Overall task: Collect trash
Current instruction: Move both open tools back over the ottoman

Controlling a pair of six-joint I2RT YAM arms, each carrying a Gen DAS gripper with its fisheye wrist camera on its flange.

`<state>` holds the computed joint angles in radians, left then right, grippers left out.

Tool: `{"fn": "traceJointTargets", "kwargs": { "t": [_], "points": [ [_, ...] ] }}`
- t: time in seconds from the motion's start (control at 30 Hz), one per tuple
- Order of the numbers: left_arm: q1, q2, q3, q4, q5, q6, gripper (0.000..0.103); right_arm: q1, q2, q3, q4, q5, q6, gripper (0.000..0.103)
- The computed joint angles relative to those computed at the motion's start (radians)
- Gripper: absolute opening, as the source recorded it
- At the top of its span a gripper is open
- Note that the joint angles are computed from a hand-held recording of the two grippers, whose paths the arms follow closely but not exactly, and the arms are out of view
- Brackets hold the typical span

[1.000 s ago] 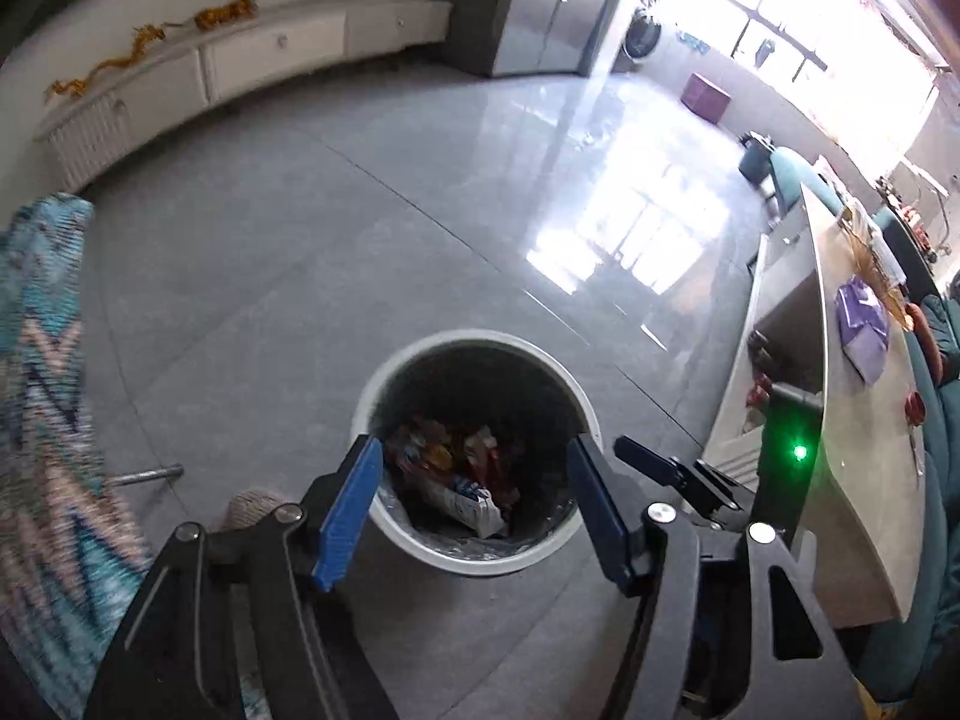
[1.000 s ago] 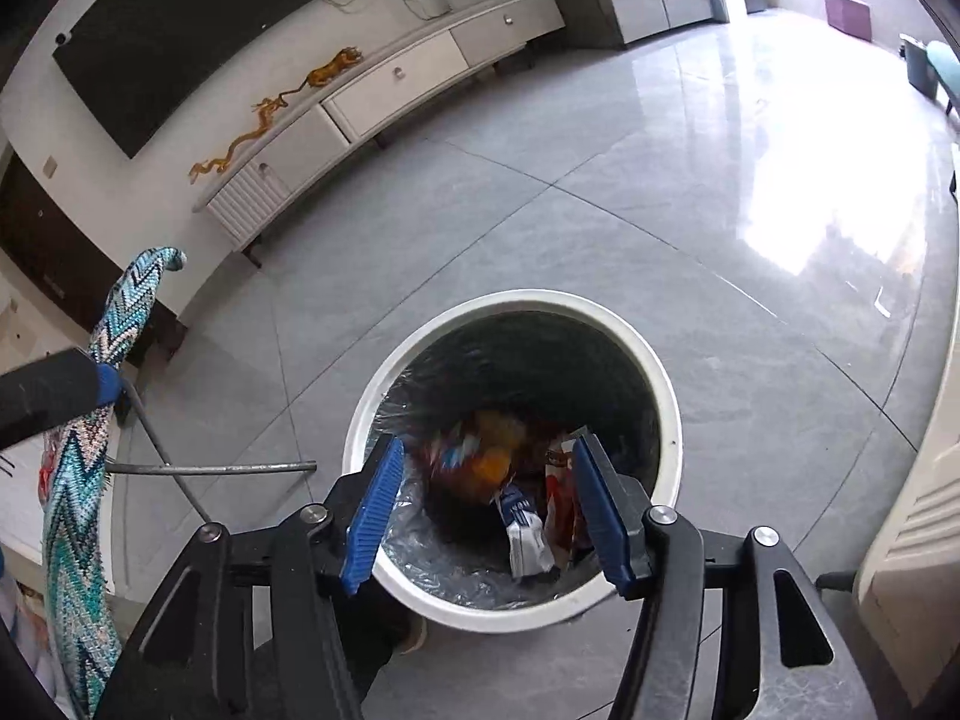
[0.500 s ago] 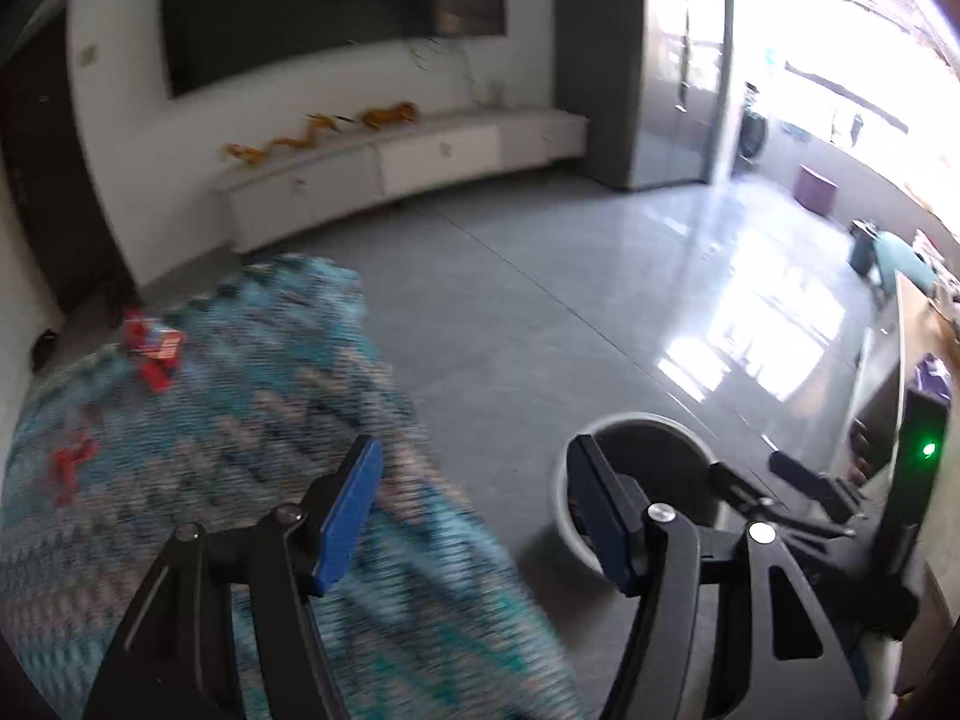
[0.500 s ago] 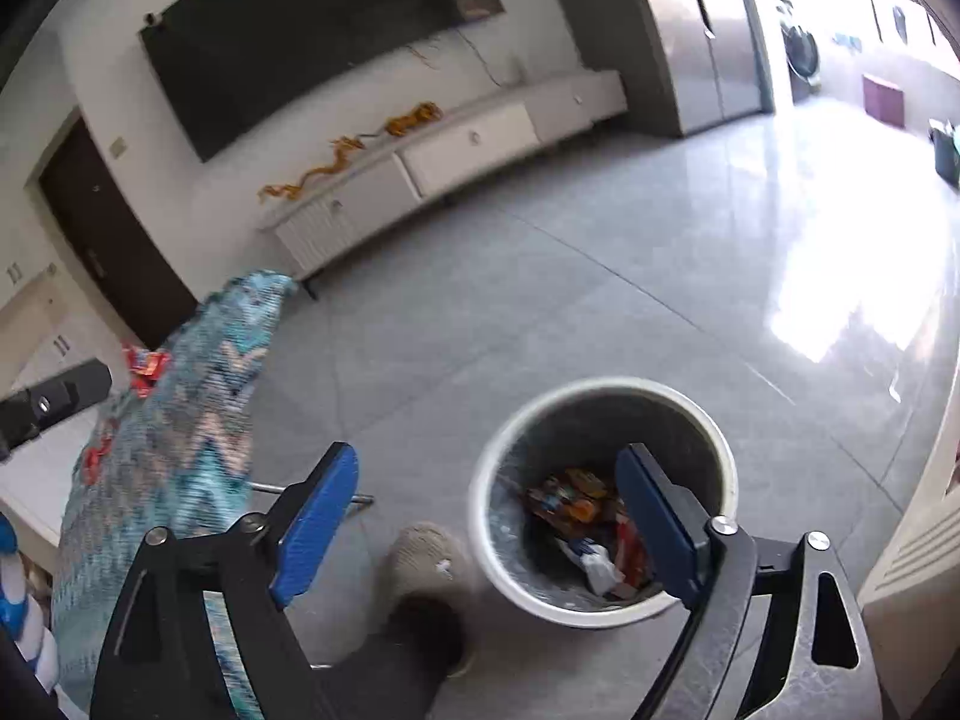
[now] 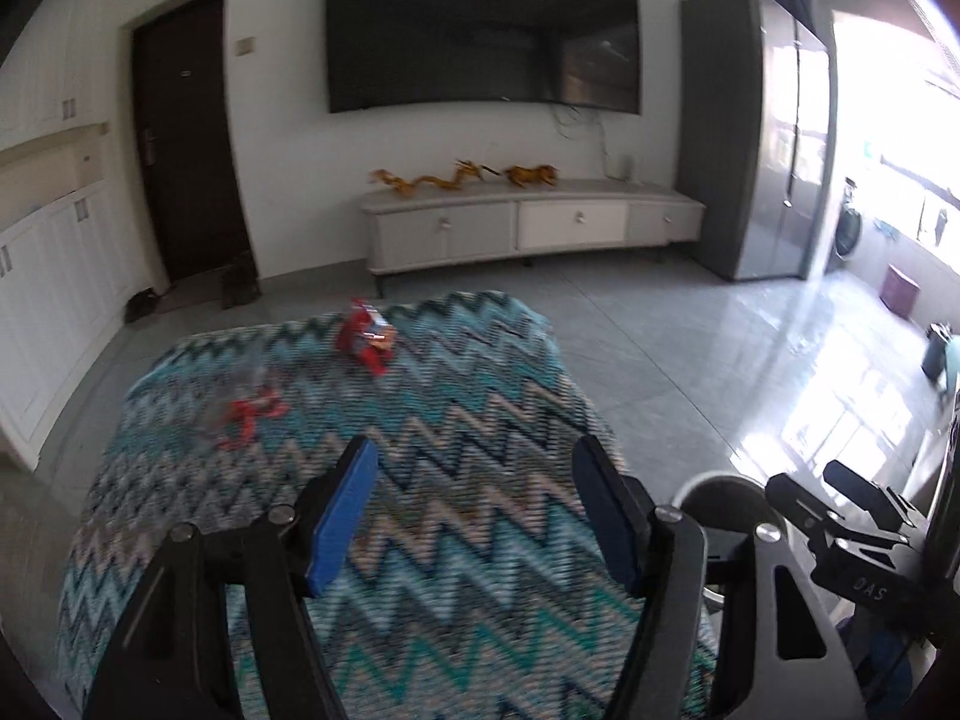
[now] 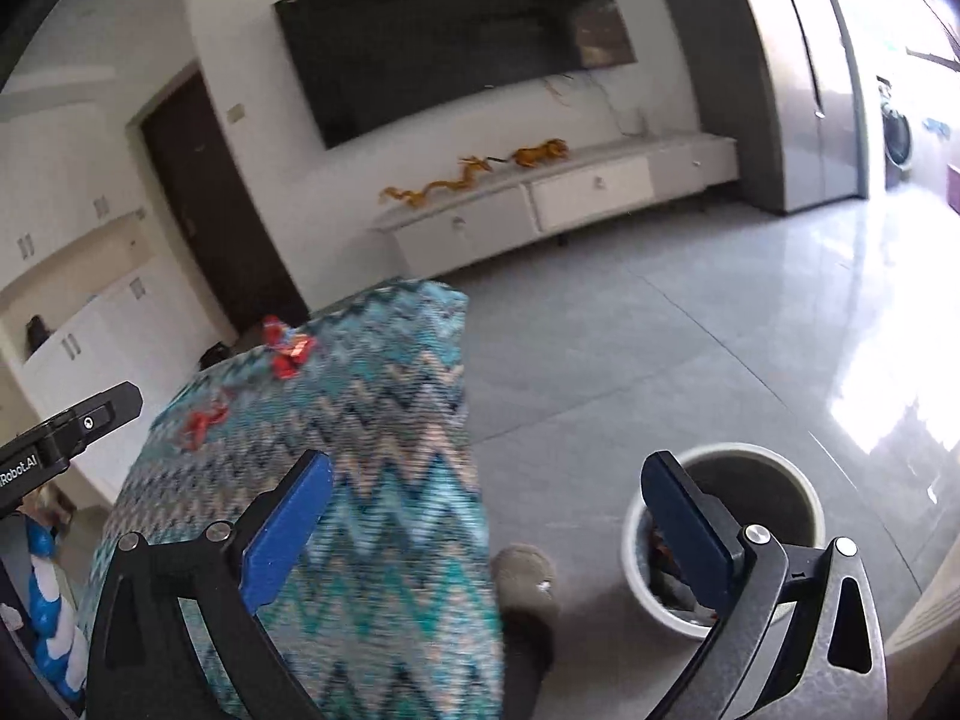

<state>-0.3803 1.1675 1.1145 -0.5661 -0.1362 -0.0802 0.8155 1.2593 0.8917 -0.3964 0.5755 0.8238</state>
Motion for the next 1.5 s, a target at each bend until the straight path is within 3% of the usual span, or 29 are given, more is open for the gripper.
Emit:
{"fn": "traceJointTargets", "kwargs": {
  "t": [0.43,0.67,0.87,1.03,1.17,1.5],
  "points": [
    [0.399,-0.185,-0.086,-0.052,0.292,0.103,0.069,0.194,0.266,0.339,-0.139,0.087,0.007,0.101],
    [0.606,-0.204,-0.102,-0.061,0.462,0.153,0.069,0.261,0.417,0.552,-0.232,0.092,-0.042,0.101],
    [0.766,-0.186,-0.152,-0.004,0.596,0.224,0.069,0.283,0.481,0.649,-0.230,0.089,-0.094,0.101],
    [0.907,-0.033,-0.108,-0.032,0.716,0.312,0.069,0.251,0.516,0.712,-0.231,0.063,-0.138,0.101],
    [0.954,0.117,-0.044,-0.030,0.760,0.345,0.069,0.191,0.572,0.750,-0.186,-0.025,-0.184,0.101],
    [0.809,0.530,0.266,0.032,0.660,0.353,0.070,0.013,0.859,0.996,-0.112,-0.280,-0.336,0.101]
  ]
}}
